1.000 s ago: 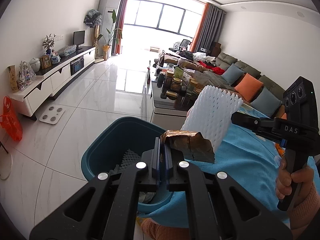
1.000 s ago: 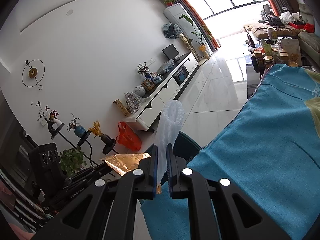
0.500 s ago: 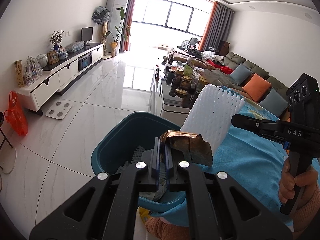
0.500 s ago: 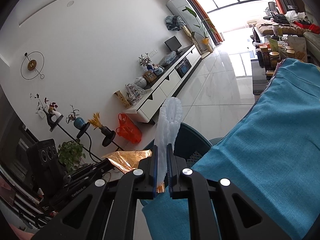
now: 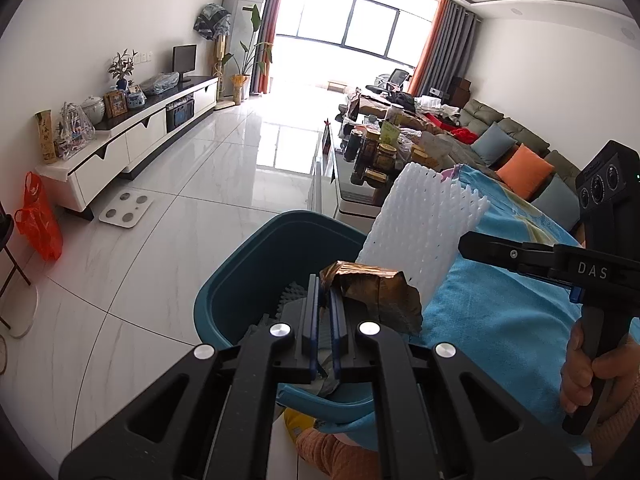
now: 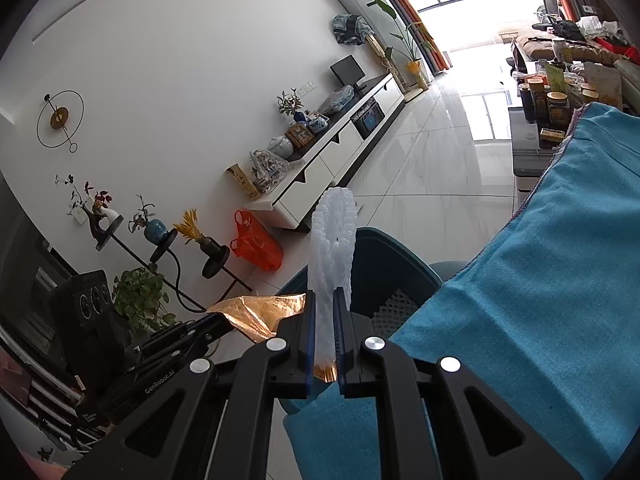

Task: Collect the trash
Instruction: 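Carry the gold foil wrapper and foam net off the table over the teal bin, then open both grippers to drop the foil wrapper and foam net into the bin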

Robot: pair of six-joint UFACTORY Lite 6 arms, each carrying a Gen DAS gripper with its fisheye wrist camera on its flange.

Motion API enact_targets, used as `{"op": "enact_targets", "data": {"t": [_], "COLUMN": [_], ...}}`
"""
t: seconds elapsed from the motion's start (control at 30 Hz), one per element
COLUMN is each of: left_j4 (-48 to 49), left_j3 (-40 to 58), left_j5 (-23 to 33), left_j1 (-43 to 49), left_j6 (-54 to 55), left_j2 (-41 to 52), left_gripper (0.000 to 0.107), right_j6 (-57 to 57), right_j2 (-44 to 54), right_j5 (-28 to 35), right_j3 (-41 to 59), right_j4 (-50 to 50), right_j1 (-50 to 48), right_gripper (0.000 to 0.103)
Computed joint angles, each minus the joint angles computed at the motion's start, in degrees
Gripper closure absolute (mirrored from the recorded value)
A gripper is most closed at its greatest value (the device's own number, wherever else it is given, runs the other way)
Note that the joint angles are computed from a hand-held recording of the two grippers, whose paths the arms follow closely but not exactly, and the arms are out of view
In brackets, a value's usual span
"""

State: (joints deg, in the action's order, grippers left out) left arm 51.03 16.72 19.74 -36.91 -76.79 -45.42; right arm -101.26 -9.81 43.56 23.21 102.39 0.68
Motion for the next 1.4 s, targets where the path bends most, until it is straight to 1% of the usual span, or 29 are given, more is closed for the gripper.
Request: {"op": "enact_targets", "data": {"t": [0.17, 0.43, 0.47, 0.5, 0.57, 0.63, 0.7, 0.77, 0.83, 0.87, 0.93, 1.03, 1.1, 1.2, 1.27, 1.33, 1.37, 1.4], "left_j4": [6.6, 20.3, 21.9, 23.6, 27.8, 34.1, 39.6, 49.0, 56.7, 61.5, 65.4, 68.7, 68.3, 67.7, 65.0, 62.7, 62.8, 62.0], "left_j3": [-0.2, 2.3, 2.6, 2.8, 3.6, 3.9, 4.5, 4.5, 4.9, 4.6, 5.3, 5.0, 6.3, 6.6, 5.5, 5.7, 4.9, 5.2], "left_j5": [-0.3, -0.3, -0.5, -0.5, -0.9, -1.9, -2.3, -2.8, -3.5, -3.6, -3.3, -2.9, -2.8, -2.7, -1.9, -1.6, -1.5, -1.2], "left_j1": [-0.6, -1.5, -1.6, -1.7, -1.8, -1.3, -1.0, -0.8, 0.0, 0.6, 0.7, 1.0, 1.2, 0.7, -0.4, -1.1, -1.2, -1.6], "left_j6": [-7.9, -23.6, -25.6, -27.6, -32.4, -39.0, -45.1, -55.1, -63.1, -68.1, -72.1, -75.6, -75.3, -74.7, -72.0, -69.6, -69.6, -68.8], "left_j2": [3.2, 12.3, 13.5, 14.6, 17.5, 20.6, 23.8, 26.9, 30.0, 31.1, 33.1, 34.1, 36.0, 36.1, 34.6, 34.6, 33.9, 34.3], "left_gripper": [0.101, 0.101, 0.101, 0.101, 0.1, 0.096, 0.085, 0.082, 0.081, 0.078, 0.077, 0.075, 0.075, 0.075, 0.075, 0.075, 0.075, 0.075], "right_j6": [-0.6, 0.4, 0.5, 0.7, 1.0, 0.9, 0.9, 1.1, 1.2, 1.0, 1.1, 1.0, 1.0, 0.9, 1.0, 0.9, 0.6, 0.0], "right_j2": [2.5, 7.9, 8.6, 9.2, 10.3, 10.5, 10.1, 9.3, 8.4, 8.1, 7.2, 6.0, 5.4, 4.8, 4.6, 4.5, 4.0, 3.8], "right_j5": [-1.6, -4.3, -4.8, -5.2, -5.5, -5.2, -4.8, -4.2, -3.7, -3.5, -2.8, -2.2, -1.6, -1.5, -1.2, -1.1, -1.9, -3.0], "right_j3": [1.3, 5.1, 5.5, 5.8, 6.3, 6.0, 5.5, 4.8, 3.9, 3.5, 2.4, 1.1, 0.4, 0.0, 0.0, 0.2, 0.1, 0.2], "right_j4": [1.5, 2.1, 2.3, 2.1, 2.3, 2.0, 1.6, 1.0, 0.4, 0.1, -0.6, -1.6, -2.3, -3.1, -3.8, -4.2, -3.9, -3.1], "right_j1": [2.8, 7.2, 7.5, 7.6, 7.7, 7.2, 6.4, 5.4, 4.3, 3.6, 2.4, 0.7, -0.3, -0.8, -0.2, 1.5, 2.9, 4.7], "right_gripper": [0.095, 0.093, 0.092, 0.088, 0.086, 0.086, 0.086, 0.085, 0.081, 0.078, 0.077, 0.077, 0.077, 0.077, 0.077, 0.074, 0.07, 0.07]}}
